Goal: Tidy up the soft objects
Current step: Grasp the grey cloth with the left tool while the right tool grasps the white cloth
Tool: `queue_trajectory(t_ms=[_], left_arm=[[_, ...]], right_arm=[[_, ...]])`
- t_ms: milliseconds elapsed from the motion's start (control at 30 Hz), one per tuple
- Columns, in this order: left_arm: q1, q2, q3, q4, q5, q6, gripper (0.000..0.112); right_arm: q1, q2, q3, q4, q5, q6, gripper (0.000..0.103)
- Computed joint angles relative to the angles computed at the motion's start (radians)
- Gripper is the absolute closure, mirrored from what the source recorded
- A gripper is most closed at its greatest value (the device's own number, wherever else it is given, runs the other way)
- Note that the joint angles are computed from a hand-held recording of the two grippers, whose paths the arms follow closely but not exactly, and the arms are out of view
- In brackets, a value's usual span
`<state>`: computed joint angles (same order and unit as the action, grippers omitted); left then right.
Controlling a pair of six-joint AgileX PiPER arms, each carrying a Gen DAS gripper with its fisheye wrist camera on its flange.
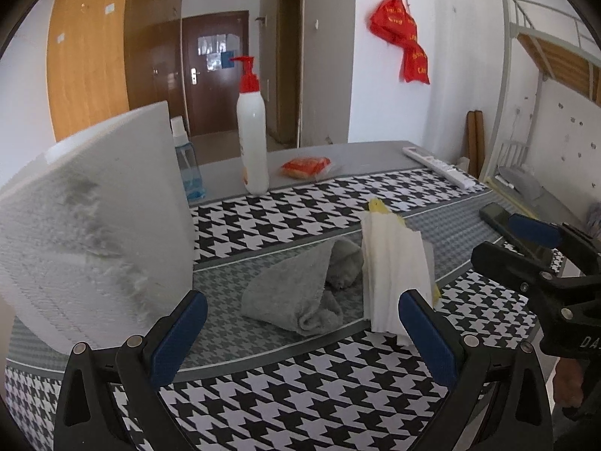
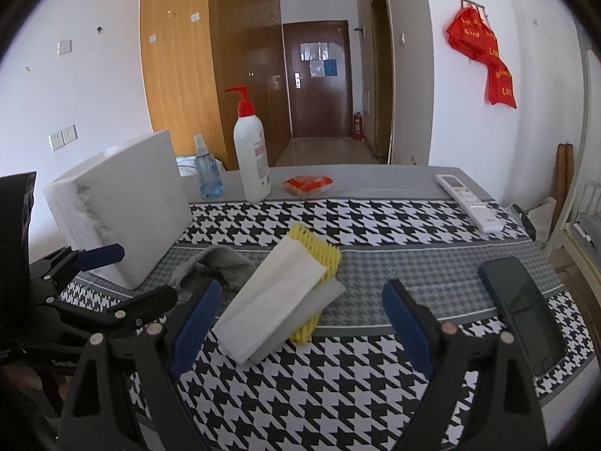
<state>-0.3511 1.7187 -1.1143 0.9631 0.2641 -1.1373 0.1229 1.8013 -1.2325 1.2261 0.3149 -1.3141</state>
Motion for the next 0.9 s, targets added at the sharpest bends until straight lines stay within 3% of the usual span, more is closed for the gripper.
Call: queue_trajectory(t_ms=[400,633,900], left_arm=[[0.014,0.082,-0.091,-0.147,0.04,0.155,0.012],[0.032,0.119,-0.12,-0.286,0.029,0.286,0.026],[0.042,0.157,-0.164,-0.396,0.053,0.398,0.035]], right_arm=[[0.0,0.04,-0.045,-0.162,0.023,0.162,0.012],[0.009,0.068,-0.076,-0.244,0.047,0.225,0.013],[0.023,0.09,-0.107,-0.314,0.055,0.29,0.013]])
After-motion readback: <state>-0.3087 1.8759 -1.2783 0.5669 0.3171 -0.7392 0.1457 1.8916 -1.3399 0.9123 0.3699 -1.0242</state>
